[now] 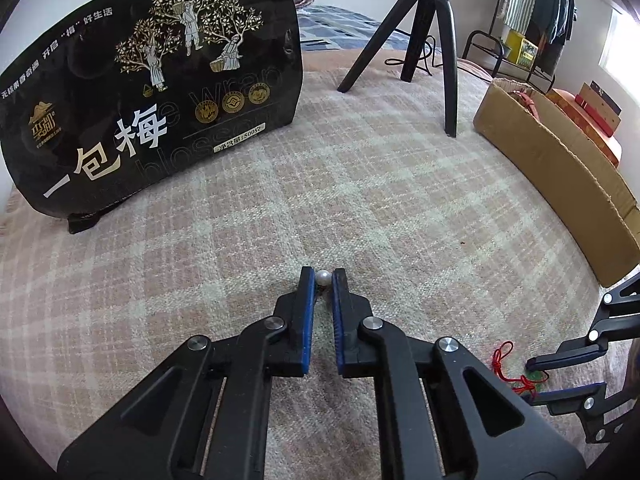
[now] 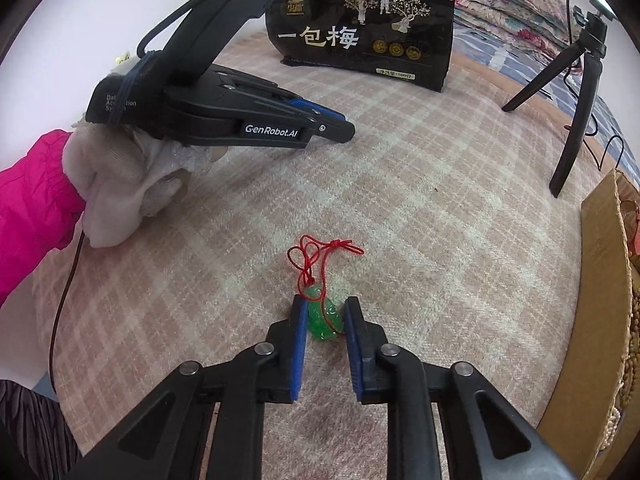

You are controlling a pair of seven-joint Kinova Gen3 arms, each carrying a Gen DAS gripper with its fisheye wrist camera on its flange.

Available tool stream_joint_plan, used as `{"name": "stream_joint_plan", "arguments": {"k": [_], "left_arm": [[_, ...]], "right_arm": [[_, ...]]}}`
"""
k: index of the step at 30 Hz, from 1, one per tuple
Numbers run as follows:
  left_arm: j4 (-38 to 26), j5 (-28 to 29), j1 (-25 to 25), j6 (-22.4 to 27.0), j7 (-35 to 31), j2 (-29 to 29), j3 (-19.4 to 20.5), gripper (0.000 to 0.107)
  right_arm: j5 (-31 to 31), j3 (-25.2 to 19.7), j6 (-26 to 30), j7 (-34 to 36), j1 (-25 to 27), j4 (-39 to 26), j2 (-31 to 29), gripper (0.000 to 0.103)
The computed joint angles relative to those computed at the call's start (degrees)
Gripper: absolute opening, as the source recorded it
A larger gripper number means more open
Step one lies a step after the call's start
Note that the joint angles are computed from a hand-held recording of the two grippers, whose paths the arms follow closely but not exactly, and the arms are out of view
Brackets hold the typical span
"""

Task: Organize jewelry
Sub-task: 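Close the left tool on the second white pearl while the right tool grips the jade pendant, then carry the pearl with the left tool while the right tool carries the jade pendant to the box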

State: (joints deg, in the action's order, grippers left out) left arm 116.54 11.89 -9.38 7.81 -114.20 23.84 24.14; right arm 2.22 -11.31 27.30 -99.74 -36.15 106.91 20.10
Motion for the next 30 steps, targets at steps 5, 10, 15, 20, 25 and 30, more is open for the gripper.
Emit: {"name": "stream_joint_plan", "arguments": {"k": [5, 10, 15, 20, 25, 30], "left_arm": [[0.42, 0.07, 0.33, -0.25, 0.66, -0.77, -0.58, 0.006], [0.92, 0.94, -1.51, 0.28, 0.92, -2.23, 0.34, 0.006], [2.03, 2.76, -3.62, 1.09, -0.26, -4.85, 1.40, 0.006], [4.09, 8.04, -8.56, 1.53, -4.79, -8.36, 6.11, 0.006], [5.76, 14.90, -11.89, 3.37, -10.73, -12.96, 9.55, 0.006], [6.67, 24.06, -14.46, 6.24, -18.41, -17.31, 11.80, 0.006]], "right_arm": [[-1.06, -0.33, -1.44, -0.35, 0.62, 1.18, -0.86, 0.016], [-0.63, 0.10, -1.72, -1.33, 0.15, 1.97, -2.29, 0.016], [-0.24, 0.23, -1.83, -2.79, 0.16, 3.09, -4.62, 0.016], [0.63, 0.35, -1.86, -5.22, 0.01, 4.59, -7.64, 0.016], [2.56, 0.24, -1.27, -8.77, -0.31, 5.99, -10.98, 0.016], [4.02, -0.50, -0.24, -11.83, 0.64, 7.64, -15.16, 0.016]]}}
